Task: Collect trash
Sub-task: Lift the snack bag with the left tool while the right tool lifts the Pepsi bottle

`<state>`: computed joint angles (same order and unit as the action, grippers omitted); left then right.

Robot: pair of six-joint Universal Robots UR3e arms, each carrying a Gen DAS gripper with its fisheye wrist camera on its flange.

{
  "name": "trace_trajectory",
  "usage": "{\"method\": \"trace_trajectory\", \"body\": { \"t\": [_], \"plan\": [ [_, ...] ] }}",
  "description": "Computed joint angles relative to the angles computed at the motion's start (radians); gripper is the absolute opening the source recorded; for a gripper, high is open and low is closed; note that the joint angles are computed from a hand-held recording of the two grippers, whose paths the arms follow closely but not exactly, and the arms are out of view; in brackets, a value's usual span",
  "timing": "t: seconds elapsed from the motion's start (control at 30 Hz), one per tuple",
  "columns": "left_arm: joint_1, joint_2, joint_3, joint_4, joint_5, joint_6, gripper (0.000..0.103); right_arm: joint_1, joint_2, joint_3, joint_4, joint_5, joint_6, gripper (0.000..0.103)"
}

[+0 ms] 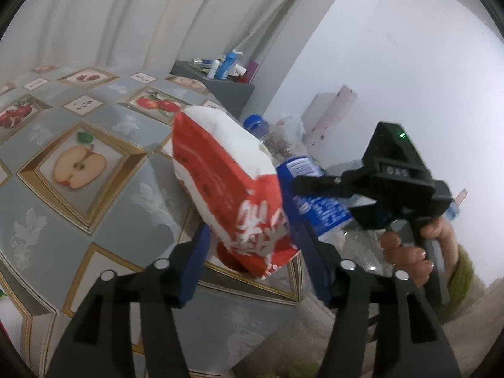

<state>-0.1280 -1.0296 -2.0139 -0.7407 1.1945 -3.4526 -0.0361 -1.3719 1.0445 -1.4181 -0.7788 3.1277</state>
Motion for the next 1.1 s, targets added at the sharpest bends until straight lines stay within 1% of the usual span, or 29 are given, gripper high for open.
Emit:
{"method": "trace_trajectory", "body": {
  "t": [0.07, 0.1, 0.17, 0.2, 0.33, 0.37, 0.43, 0.47, 0.5, 0.57, 0.6, 0.63, 0.67, 0.7, 0.8, 0.87, 0.93, 1.0, 1.1],
  "plan": [
    [-0.067, -0.060, 0.042, 0.001, 0.074, -0.028, 0.059, -0.014, -0.033, 0.021, 0.008, -0.026, -0.019, 0.055],
    [-0.114, -0.103, 0.073, 0.000, 0.139, -0.053, 0.059, -0.025, -0.054, 0.039, 0.013, -0.038, -0.030, 0.055],
    [-0.216, -0.195, 0.151, -0.028, 0.306, -0.117, 0.059, -0.062, -0.089, 0.057, 0.050, -0.047, -0.066, 0.055],
    [-0.242, -0.223, 0.173, -0.038, 0.351, -0.133, 0.059, -0.075, -0.106, 0.079, 0.053, -0.047, -0.077, 0.055],
    [-0.323, -0.310, 0.237, -0.055, 0.469, -0.170, 0.059, -0.098, -0.141, 0.151, 0.040, -0.037, -0.077, 0.055],
    [-0.354, -0.341, 0.263, -0.065, 0.519, -0.184, 0.059, -0.104, -0.150, 0.168, 0.040, -0.034, -0.079, 0.055],
    [-0.386, -0.376, 0.296, -0.099, 0.577, -0.211, 0.058, -0.107, -0.172, 0.235, 0.003, -0.013, -0.075, 0.055],
    [-0.391, -0.382, 0.301, -0.100, 0.590, -0.220, 0.056, -0.109, -0.169, 0.234, 0.002, -0.006, -0.076, 0.055],
    [-0.394, -0.384, 0.300, -0.097, 0.597, -0.225, 0.050, -0.111, -0.167, 0.230, 0.006, -0.001, -0.080, 0.055],
    [-0.395, -0.387, 0.298, -0.084, 0.601, -0.221, 0.043, -0.115, -0.162, 0.218, 0.018, 0.008, -0.090, 0.055],
    [-0.393, -0.385, 0.295, -0.074, 0.599, -0.214, 0.035, -0.120, -0.165, 0.222, 0.021, 0.012, -0.098, 0.055],
    [-0.395, -0.389, 0.302, -0.079, 0.606, -0.209, 0.033, -0.124, -0.161, 0.223, 0.022, 0.017, -0.105, 0.055],
    [-0.402, -0.396, 0.316, -0.089, 0.619, -0.204, 0.032, -0.131, -0.167, 0.231, 0.029, 0.025, -0.116, 0.055],
    [-0.406, -0.405, 0.327, -0.092, 0.630, -0.200, 0.031, -0.118, -0.143, 0.249, -0.026, 0.028, -0.094, 0.055],
    [-0.422, -0.443, 0.372, -0.113, 0.673, -0.188, 0.027, -0.130, -0.147, 0.272, -0.031, 0.045, -0.105, 0.055],
    [-0.436, -0.466, 0.403, -0.136, 0.708, -0.178, 0.024, -0.137, -0.152, 0.274, -0.021, 0.054, -0.111, 0.055],
    [-0.445, -0.487, 0.435, -0.154, 0.743, -0.159, 0.019, -0.150, -0.160, 0.279, -0.007, 0.063, -0.127, 0.055],
    [-0.444, -0.499, 0.460, -0.164, 0.752, -0.146, 0.016, -0.164, -0.169, 0.288, 0.003, 0.069, -0.146, 0.055],
    [-0.456, -0.528, 0.511, -0.184, 0.792, -0.128, 0.013, -0.189, -0.183, 0.293, 0.017, 0.077, -0.170, 0.055]
  ]
}}
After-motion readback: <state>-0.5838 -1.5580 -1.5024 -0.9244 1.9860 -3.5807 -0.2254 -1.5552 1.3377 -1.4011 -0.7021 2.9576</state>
